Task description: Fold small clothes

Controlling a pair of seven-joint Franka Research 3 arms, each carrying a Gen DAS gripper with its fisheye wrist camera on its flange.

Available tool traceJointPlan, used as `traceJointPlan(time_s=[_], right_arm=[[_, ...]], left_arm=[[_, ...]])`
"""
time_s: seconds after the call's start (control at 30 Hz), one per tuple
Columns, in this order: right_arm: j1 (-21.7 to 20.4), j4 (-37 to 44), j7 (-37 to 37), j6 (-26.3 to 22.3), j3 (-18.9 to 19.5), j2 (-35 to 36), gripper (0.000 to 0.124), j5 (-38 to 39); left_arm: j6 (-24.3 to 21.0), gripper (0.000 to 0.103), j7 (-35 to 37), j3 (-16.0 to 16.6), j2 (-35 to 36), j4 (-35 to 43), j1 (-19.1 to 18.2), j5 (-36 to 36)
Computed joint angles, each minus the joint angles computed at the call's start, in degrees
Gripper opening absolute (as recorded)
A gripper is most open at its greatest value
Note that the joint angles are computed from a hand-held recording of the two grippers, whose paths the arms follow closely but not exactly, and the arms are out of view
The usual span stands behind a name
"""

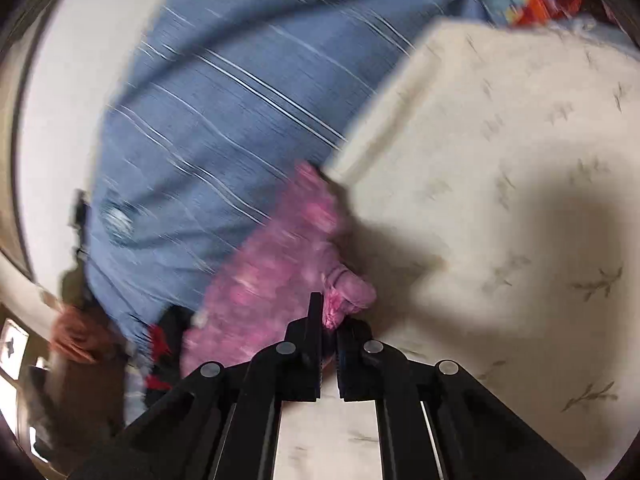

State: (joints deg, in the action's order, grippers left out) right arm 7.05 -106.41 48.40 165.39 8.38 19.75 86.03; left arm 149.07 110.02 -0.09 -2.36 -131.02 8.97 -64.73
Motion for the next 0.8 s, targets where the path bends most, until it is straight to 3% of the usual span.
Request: traceJointPlan(time_s=[0.07, 0.13, 0.17, 0.23, 0.3, 0.33, 0.4, 0.47, 0.53, 0.57, 0.63, 0.73, 0.8], right_arm=[[-0.9, -1.1, -2.9, 0.7, 1.1, -0.7, 0.003, 2.3], [0.9, -3.3, -0.7, 3.2, -0.1, -2.9, 0.019, 2.6], [1.7, -4.6, 2.1, 5.0, -0.6, -4.0, 0.021, 0.6], [2.8, -6.5, 0.0, 9.9, -0.5, -6.3, 0.023, 2.5], [4.2, -6.1, -7.1, 12.3, -0.5, -7.7, 0.028, 6.8], [5.3, -5.7, -5.4, 12.7, -0.8, -7.8, 0.035, 3.5], [7.1, -4.0, -2.0, 11.9, -0.6, -6.7, 0.043, -4.7], [8.8, -1.6, 3.1, 10.6, -0.6, -4.5, 0.045, -14.6], [11.2, 1.5, 9.8, 8.9, -1.8, -1.6, 0.045, -25.0], [12.7, 3.5, 13.4, 7.8, -2.8, 0.3, 0.045, -29.8], [13.7, 5.6, 16.9, 7.3, -3.2, 2.6, 0.046, -34.5], [17.3, 8.3, 25.4, 5.2, -7.8, 6.3, 0.051, -43.4], [16.3, 9.5, 29.0, 3.7, -7.3, 8.6, 0.052, -48.1]], left_arm=[[-2.0, 0.007, 3.0, 0.9, -1.4, -1.3, 0.6, -4.5], [-2.9, 0.010, 4.0, 1.6, -4.7, -3.7, 1.0, -4.0], [-1.6, 0.016, 3.4, 1.6, -7.1, -5.4, 1.0, -1.7], [2.4, 0.036, 2.1, 1.6, -10.7, -7.6, 0.1, 2.0], [7.9, 0.075, 0.9, 1.0, -12.2, -7.2, -1.3, 4.7], [9.9, 0.080, 0.7, 1.0, -11.8, -6.2, -2.2, 5.2], [16.2, 0.084, 1.0, 0.4, -8.3, -2.1, -4.5, 5.6], [17.6, 0.085, -4.7, -0.4, -3.5, 2.4, -4.8, 14.4], [17.7, 0.085, -14.9, -1.5, 0.9, 5.9, -4.1, 26.5], [17.7, 0.085, -16.5, -1.9, 3.3, 7.7, -4.2, 29.5], [17.6, 0.085, -22.7, -2.4, 5.7, 9.0, -3.9, 38.2], [19.1, 0.085, -30.9, -2.3, 8.2, 8.5, -3.9, 51.2], [15.2, 0.084, -38.5, -0.3, 10.2, 10.0, -5.0, 61.9]])
